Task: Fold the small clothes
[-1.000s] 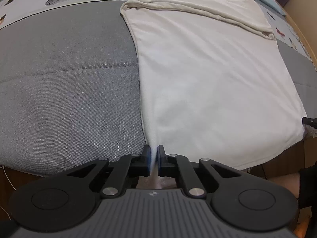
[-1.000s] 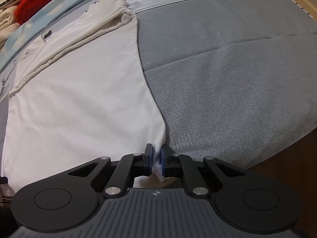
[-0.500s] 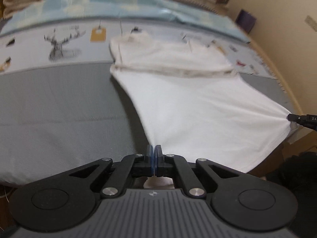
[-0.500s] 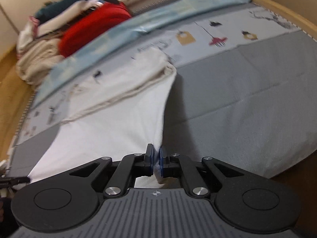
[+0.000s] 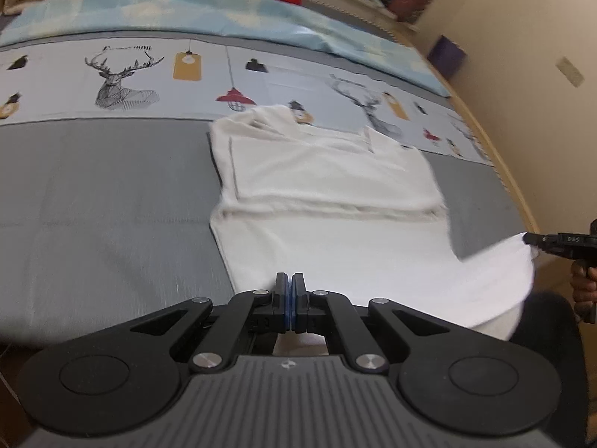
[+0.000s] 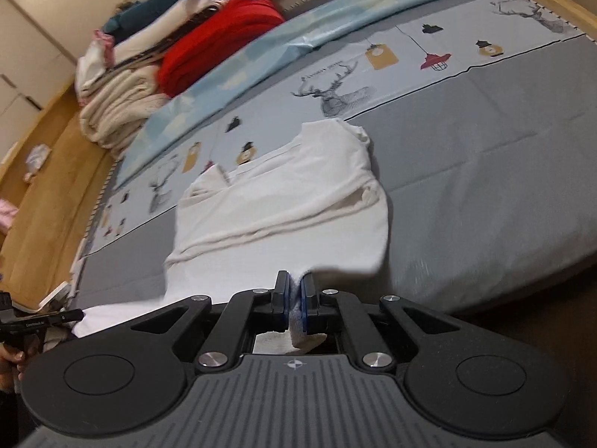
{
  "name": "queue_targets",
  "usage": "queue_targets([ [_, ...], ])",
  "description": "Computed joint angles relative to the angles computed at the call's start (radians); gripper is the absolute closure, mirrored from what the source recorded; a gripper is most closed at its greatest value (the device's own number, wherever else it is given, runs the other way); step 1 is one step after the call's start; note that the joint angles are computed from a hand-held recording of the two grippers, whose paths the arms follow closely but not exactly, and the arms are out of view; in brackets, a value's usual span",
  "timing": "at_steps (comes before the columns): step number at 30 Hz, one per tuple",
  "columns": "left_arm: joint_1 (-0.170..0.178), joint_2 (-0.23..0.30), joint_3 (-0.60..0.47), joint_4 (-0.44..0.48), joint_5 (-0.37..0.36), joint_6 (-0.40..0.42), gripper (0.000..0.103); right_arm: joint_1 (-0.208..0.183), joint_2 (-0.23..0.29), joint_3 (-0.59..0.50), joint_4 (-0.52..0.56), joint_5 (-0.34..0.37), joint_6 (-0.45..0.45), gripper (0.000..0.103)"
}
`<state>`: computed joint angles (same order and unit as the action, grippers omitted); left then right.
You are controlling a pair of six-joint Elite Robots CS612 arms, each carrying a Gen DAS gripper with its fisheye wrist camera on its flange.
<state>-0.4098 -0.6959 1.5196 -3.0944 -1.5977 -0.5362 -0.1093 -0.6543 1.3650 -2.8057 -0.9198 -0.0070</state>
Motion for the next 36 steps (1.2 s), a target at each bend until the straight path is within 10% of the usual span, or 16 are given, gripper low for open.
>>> queue_targets([
  [5, 0.067, 0.171, -0.299, 0.150, 0.022, -0.130, 0.101, 0.053, 0.194, -0.349, 0.091, -0.102, 0.128, 0.097],
  [9, 0.090, 0.228, -0.367, 0.156, 0.031, -0.312, 0.089, 0.089, 0.307, -0.540, 0.087, -0.315, 0.227, 0.093],
  [15, 0.074, 0.225, -0.377, 0.229, 0.053, -0.160, 0.077, 0.080, 0.335, -0.546, 0.140, -0.275, 0.267, 0.086],
  [27, 0.073, 0.315, -0.511, 0.271, 0.050, -0.235, 0.065, 0.130, 0.411, -0.653, 0.107, -0.387, 0.006, 0.066],
  [36, 0.070, 0.387, -0.662, 0.382, 0.086, -0.200, 0.072, 0.139, 0.476, -0.776, 0.108, -0.396, -0.009, 0.066],
])
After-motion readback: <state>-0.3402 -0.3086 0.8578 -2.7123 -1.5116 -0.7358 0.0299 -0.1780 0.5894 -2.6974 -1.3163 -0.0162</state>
